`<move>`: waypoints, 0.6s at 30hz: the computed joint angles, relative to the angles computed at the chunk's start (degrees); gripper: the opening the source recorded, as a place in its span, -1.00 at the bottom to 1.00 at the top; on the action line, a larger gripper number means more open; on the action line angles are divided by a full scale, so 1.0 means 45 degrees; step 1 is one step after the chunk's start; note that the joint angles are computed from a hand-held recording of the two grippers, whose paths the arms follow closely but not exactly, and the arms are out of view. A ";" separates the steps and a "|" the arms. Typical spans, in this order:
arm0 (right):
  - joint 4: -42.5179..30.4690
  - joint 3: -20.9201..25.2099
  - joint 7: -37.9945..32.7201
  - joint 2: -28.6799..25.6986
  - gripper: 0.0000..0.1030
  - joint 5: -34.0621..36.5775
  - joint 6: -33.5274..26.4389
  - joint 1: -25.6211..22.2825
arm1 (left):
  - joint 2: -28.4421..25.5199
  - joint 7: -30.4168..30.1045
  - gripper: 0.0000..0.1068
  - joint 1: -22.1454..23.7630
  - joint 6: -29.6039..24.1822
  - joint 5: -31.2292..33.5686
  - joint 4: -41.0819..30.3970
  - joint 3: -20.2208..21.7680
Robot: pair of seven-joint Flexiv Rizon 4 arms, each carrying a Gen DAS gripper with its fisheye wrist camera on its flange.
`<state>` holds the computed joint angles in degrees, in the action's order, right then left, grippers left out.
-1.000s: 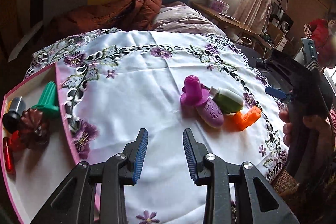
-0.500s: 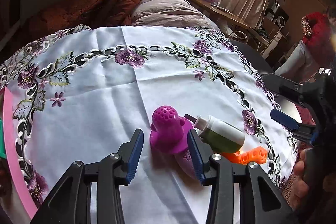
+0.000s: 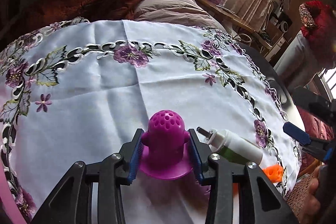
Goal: Organize rigid objects
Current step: 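Lift the magenta toy with the left gripper while the right gripper grasps the white-green plug device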
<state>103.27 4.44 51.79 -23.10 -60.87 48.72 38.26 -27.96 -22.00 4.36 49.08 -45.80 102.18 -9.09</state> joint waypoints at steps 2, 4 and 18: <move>0.0199 -0.0037 0.0434 0.0093 0.99 -0.0118 0.0201 -0.0052 | 0.0154 0.0041 -0.23 0.0103 0.0110 0.0047 0.0161 0.0168; 0.0423 -0.0055 0.0973 0.0201 0.99 -0.0239 0.0359 -0.0110 | 0.0417 0.0145 -0.23 0.0311 -0.0098 0.0116 0.0422 0.0341; 0.0374 -0.0022 0.0622 -0.0290 1.00 0.0219 0.2187 -0.0544 | 0.2736 0.4412 -0.23 0.0796 -0.0141 -0.1344 0.3673 0.1480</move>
<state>104.95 4.34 54.59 -24.40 -59.88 58.57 35.81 -15.64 -2.15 7.94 48.45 -51.85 118.70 -2.43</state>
